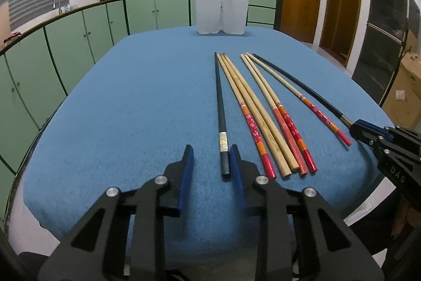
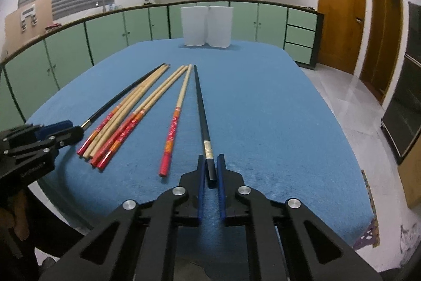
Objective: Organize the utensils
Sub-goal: 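Grasp a black chopstick with the left tool while the right tool grasps another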
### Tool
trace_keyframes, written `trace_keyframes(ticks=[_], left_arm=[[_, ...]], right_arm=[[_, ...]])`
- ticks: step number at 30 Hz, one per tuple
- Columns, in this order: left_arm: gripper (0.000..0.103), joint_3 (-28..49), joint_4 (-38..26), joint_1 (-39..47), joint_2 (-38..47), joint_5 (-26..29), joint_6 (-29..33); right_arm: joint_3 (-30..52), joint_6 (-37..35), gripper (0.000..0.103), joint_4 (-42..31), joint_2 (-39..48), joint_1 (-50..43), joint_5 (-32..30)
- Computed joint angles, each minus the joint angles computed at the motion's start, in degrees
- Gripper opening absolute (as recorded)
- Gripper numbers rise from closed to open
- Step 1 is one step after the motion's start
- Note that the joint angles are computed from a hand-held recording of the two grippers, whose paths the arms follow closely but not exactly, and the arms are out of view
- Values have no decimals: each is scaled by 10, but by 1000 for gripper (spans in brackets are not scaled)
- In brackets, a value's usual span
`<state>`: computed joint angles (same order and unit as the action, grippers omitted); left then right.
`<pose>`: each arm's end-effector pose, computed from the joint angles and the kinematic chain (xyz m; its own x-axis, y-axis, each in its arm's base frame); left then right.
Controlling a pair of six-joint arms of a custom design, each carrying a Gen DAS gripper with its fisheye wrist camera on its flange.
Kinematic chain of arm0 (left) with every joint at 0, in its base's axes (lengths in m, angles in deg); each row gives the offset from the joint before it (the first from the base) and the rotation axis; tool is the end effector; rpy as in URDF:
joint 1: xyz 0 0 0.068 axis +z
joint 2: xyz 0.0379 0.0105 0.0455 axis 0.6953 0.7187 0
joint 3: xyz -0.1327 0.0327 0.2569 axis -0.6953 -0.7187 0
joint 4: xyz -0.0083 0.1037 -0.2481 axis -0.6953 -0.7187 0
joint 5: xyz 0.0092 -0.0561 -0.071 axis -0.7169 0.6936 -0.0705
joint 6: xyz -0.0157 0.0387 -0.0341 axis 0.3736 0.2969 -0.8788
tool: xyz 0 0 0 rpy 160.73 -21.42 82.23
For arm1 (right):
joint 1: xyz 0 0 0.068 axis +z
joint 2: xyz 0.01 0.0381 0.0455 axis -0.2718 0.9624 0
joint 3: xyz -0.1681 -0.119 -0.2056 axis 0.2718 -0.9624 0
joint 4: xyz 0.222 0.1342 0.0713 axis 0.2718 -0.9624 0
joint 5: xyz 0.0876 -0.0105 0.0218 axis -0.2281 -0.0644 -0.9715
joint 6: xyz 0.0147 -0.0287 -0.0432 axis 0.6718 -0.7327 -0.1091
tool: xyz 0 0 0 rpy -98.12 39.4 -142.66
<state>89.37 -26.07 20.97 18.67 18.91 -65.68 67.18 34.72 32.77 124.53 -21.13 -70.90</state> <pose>0.2604 -0.1047 0.1669 -0.6375 0.1360 -0.7584 0.1958 0.9806 0.0112 0.2408 -0.0174 0.1502 -0.6147 -0.0009 -0.7888 -0.0569 0.9974 0.0433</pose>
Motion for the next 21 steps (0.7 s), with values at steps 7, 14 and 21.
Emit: trace_keyframes(ticks=[7,14,21], left_arm=[[19,-2,-2,7,-9,-22,-30],[27,7,-13,7,-2,-25,-24],[50,12,-2,23,13,-18,-10]], right_arm=[[-1,23,9,-2,-2,-19,2],[-11,3,16,-4,-13,-17,-3],[-17,-4,16,5,-14,-6,16]])
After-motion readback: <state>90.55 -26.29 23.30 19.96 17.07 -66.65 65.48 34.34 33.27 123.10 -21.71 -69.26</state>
